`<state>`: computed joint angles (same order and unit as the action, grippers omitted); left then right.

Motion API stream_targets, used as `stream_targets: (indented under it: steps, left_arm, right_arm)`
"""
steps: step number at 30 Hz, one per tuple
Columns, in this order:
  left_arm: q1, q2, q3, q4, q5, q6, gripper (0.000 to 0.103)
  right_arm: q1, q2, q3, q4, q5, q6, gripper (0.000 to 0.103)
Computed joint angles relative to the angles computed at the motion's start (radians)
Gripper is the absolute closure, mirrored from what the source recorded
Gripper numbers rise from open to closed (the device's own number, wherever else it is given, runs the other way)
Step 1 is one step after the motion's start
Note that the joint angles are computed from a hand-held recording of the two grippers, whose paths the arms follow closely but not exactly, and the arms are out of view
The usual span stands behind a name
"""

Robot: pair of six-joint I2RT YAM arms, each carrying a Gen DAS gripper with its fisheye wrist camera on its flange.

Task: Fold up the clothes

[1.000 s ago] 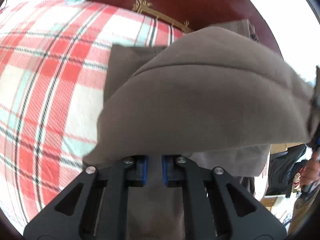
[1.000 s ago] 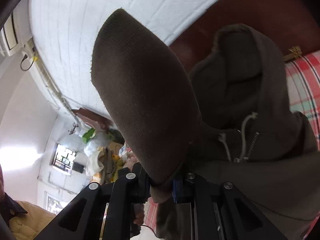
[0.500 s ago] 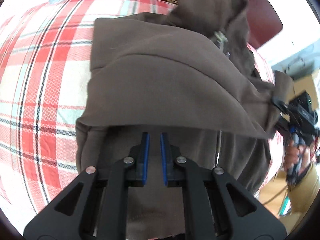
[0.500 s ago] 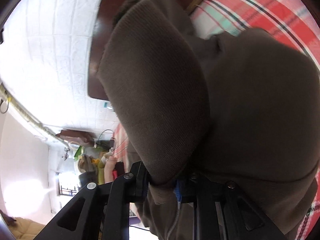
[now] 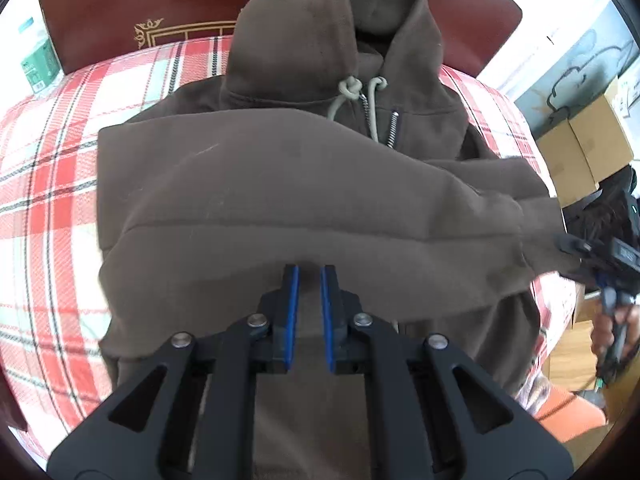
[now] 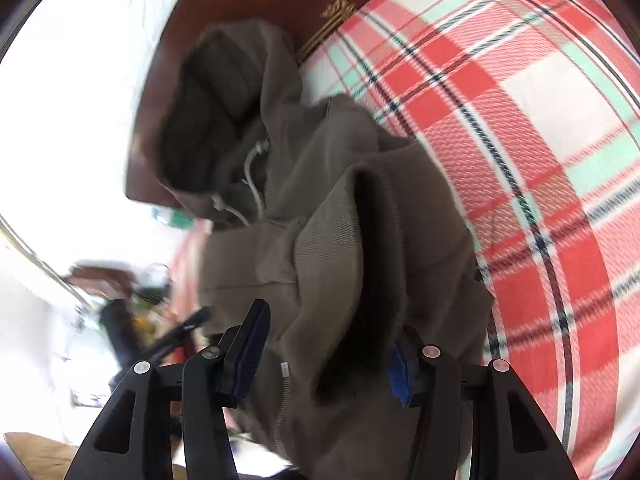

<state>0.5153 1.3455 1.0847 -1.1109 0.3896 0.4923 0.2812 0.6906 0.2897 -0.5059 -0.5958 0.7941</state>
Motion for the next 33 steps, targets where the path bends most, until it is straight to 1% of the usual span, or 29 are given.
stream_targets:
  steps: [2,3,4,5,6,7,8,9,11,13,14,15,16,17,18,20,22,23,24,26,27,29,31,33]
  left_arm:
    - [-0.019,0.028,-0.004,0.055,-0.027,-0.047,0.092]
    - [-0.019,0.045,-0.004,0.076,-0.045,-0.064,0.092]
    - [-0.013,0.063,-0.002,0.094,-0.064,-0.079,0.092]
    - [-0.001,0.081,0.003,0.104,-0.077,-0.083,0.092]
    - [0.013,0.097,0.009,0.111,-0.088,-0.082,0.092]
    - [0.022,0.107,0.009,0.124,-0.102,-0.091,0.092]
    - [0.035,0.114,0.010,0.135,-0.114,-0.100,0.092]
    - [0.051,0.122,0.012,0.146,-0.124,-0.107,0.092]
    - [0.085,0.144,0.023,0.156,-0.137,-0.122,0.092]
    - [0.107,0.155,0.043,0.139,-0.135,-0.131,0.092]
    - [0.111,0.150,0.056,0.124,-0.131,-0.132,0.092]
    - [0.113,0.141,0.072,0.106,-0.126,-0.130,0.092]
    - [0.109,0.130,0.098,0.083,-0.115,-0.127,0.092]
    - [0.101,0.118,0.130,0.058,-0.101,-0.124,0.092]
    - [0.087,0.111,0.172,0.036,-0.090,-0.123,0.092]
    - [0.045,0.117,0.273,0.001,-0.073,-0.134,0.092]
    - [-0.012,0.150,0.392,-0.018,-0.061,-0.157,0.092]
    - [-0.056,0.173,0.457,-0.005,-0.075,-0.181,0.092]
    - [-0.101,0.198,0.507,0.021,-0.101,-0.205,0.092]
    - [-0.185,0.259,0.596,0.084,-0.160,-0.233,0.091]
    - [-0.223,0.299,0.646,0.102,-0.193,-0.244,0.091]
    - [-0.288,0.397,0.764,0.109,-0.254,-0.261,0.091]
    - [-0.343,0.513,0.904,0.078,-0.300,-0.272,0.091]
    - [-0.380,0.582,0.976,0.062,-0.339,-0.271,0.091]
  right_arm:
    - [-0.048,0.004,0.020,-0.021,-0.026,-0.044,0.049]
    - [-0.053,0.053,0.006,0.016,-0.024,-0.068,0.053]
    - [-0.011,0.086,0.011,0.058,0.001,-0.047,0.070]
    - [0.036,0.115,0.021,0.094,0.028,-0.023,0.081]
    - [0.056,0.133,0.018,0.140,0.027,-0.019,0.088]
    - [0.046,0.108,0.011,0.142,0.011,-0.034,0.088]
    - [0.055,0.103,0.004,0.181,0.003,-0.038,0.088]
    - [0.068,0.118,0.002,0.217,0.006,-0.051,0.090]
    - [0.088,0.201,0.030,0.211,0.041,-0.083,0.090]
    - [0.053,0.321,0.077,0.105,0.078,-0.175,0.082]
    - [0.017,0.356,0.087,0.067,0.052,-0.226,0.078]
    - [-0.027,0.351,0.100,0.017,0.014,-0.280,0.073]
    - [-0.072,0.344,0.116,-0.038,-0.024,-0.339,0.065]
    - [-0.100,0.312,0.142,-0.096,-0.040,-0.408,0.059]
    - [-0.144,0.271,0.182,-0.174,-0.059,-0.498,0.052]
    - [-0.247,0.283,0.282,-0.267,-0.129,-0.661,0.051]
    - [-0.273,0.383,0.389,-0.239,-0.113,-0.713,0.035]
    - [-0.280,0.432,0.444,-0.223,-0.101,-0.732,0.034]
    - [-0.270,0.510,0.510,-0.179,-0.072,-0.729,0.032]
    - [-0.235,0.662,0.636,-0.107,-0.004,-0.707,0.032]
    - [-0.201,0.744,0.697,-0.060,0.032,-0.684,0.029]
    - [-0.140,0.911,0.839,0.007,0.101,-0.650,0.028]
    - [-0.122,1.036,0.967,0.003,0.118,-0.653,0.026]
    - [-0.092,1.156,1.091,-0.011,0.164,-0.649,0.026]
